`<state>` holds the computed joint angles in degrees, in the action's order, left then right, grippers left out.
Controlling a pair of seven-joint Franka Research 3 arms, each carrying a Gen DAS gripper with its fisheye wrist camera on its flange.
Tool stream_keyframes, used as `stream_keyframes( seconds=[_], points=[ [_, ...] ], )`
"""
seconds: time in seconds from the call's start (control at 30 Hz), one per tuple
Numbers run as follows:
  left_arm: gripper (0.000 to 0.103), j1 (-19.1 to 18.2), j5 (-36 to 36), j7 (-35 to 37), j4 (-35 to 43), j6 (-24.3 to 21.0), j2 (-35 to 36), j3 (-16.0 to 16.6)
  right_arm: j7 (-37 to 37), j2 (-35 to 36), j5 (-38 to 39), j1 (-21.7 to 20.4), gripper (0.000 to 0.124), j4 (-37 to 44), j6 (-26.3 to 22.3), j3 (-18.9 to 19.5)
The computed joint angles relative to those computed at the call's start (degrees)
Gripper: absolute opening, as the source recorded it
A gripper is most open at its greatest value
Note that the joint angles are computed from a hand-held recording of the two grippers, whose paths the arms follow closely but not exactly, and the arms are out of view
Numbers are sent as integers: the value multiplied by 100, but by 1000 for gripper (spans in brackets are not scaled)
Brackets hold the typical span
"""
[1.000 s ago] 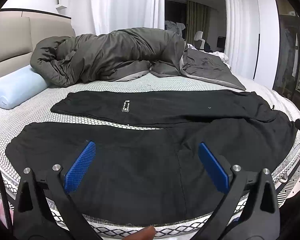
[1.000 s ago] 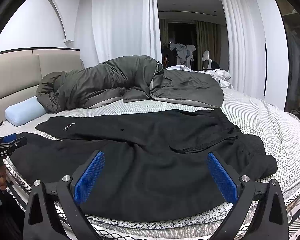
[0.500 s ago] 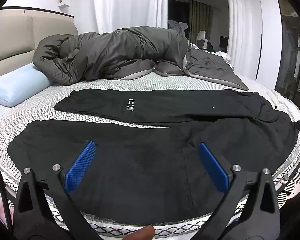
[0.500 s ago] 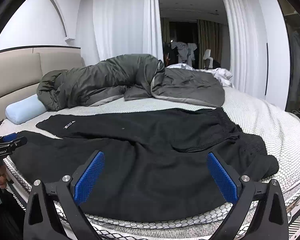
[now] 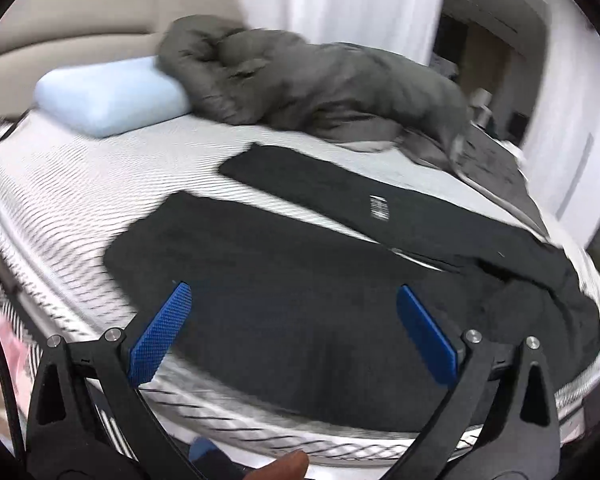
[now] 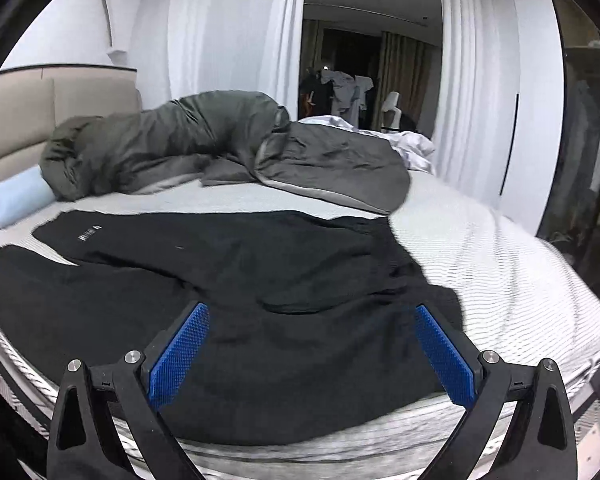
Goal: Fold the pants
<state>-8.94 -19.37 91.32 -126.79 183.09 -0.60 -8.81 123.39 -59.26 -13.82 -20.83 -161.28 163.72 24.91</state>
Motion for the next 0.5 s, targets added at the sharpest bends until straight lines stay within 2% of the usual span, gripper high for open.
stream_keyframes(
  seconds=[0.03,0.1,0.2,0.33,0.43,0.5],
  points=[
    [102,66,39,-114,-24,-19,-13,51,-116,3,-76,-56,103,-14,-12,-68],
    [102,117,-366,119,-14,-120,-8,147,-257,17,-151,-158,103,-35,-106,-161],
    [100,191,-1989,1319,223,-604,78,164,-332,89,-84,-115,103,-163,-124,-385],
    [85,428,-3096,2244,410,-1179,150,53,-242,-128,94,2,103,-553,-115,-476],
    [77,515,-2726,1948,566,-1463,313,30,-141,-270,289,168,103,-819,-159,-579],
    [61,588,-2367,1555,737,-1513,518,-9,-73,-373,378,243,103,-955,-187,-592]
  ],
)
